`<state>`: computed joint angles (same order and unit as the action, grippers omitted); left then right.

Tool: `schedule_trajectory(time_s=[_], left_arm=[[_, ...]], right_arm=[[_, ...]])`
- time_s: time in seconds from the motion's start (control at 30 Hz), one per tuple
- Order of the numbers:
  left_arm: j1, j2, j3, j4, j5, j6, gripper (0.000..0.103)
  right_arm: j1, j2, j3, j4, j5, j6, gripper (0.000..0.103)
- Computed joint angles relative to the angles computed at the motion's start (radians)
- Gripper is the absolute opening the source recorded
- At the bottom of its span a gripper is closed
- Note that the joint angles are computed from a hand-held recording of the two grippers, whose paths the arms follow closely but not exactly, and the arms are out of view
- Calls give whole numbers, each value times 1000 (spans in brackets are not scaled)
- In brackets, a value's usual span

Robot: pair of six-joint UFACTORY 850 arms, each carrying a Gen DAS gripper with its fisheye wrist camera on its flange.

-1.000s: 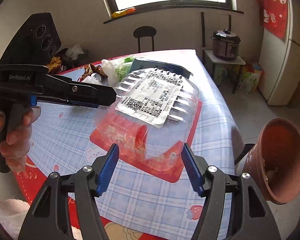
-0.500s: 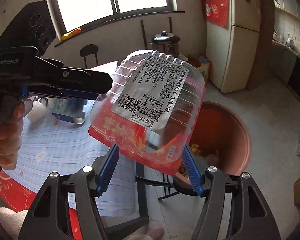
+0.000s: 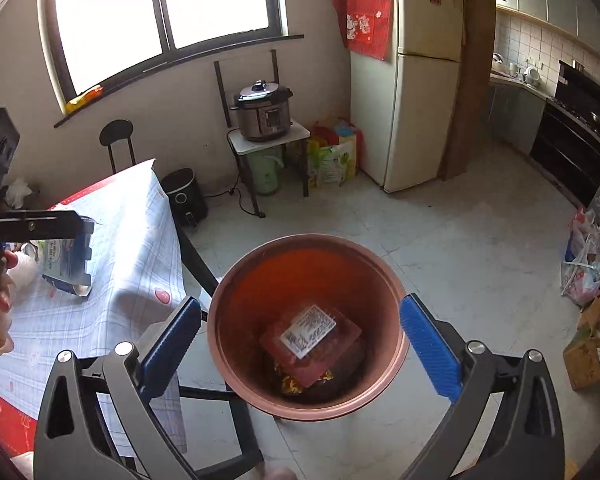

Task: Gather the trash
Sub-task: 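Open both tools to drop the clear tray into the bin, then move both tools back over the table of trash, then lower the open left tool onto the white foam net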

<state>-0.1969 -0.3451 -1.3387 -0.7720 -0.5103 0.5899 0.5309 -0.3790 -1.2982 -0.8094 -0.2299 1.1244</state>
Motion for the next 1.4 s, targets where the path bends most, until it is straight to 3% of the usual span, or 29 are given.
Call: schedule_trajectory(time_s=[0.17,0.3,0.4,0.5,0.63,0.77,0.9,1.0,1.13,1.2,1.3,1.4], left_arm=[[77,186,202,158,155,-176,97],[168,360,393,383,277,-447,97],[276,485,515,526,296,-615,97],[428,560,587,423,280,-492,97],[661,610,643,230,241,-221,97],[837,539,617,-10,176,60,97],[891,402,531,-143,123,239,97],[896,287,450,-237,60,278,97],[877,141,341,-259,11,80,94],[886,81,305,-343,-41,14,88],[883,33,282,-412,-64,-74,87],[857,19,272,-438,-39,-87,87]], right_arm=[[26,-9,-43,3,45,8,98],[69,-48,-110,90,74,-74,98],[110,-104,-197,299,73,-281,98],[152,-182,-316,520,29,-480,98],[211,-282,-472,637,-34,-547,97],[260,-389,-634,616,-113,-482,97],[299,-508,-832,622,-244,-463,97],[325,-583,-963,575,-329,-426,97],[345,-682,-1132,553,-445,-432,97],[350,-723,-1203,553,-490,-443,98],[353,-752,-1248,551,-524,-449,98],[349,-750,-1237,560,-524,-456,98]])
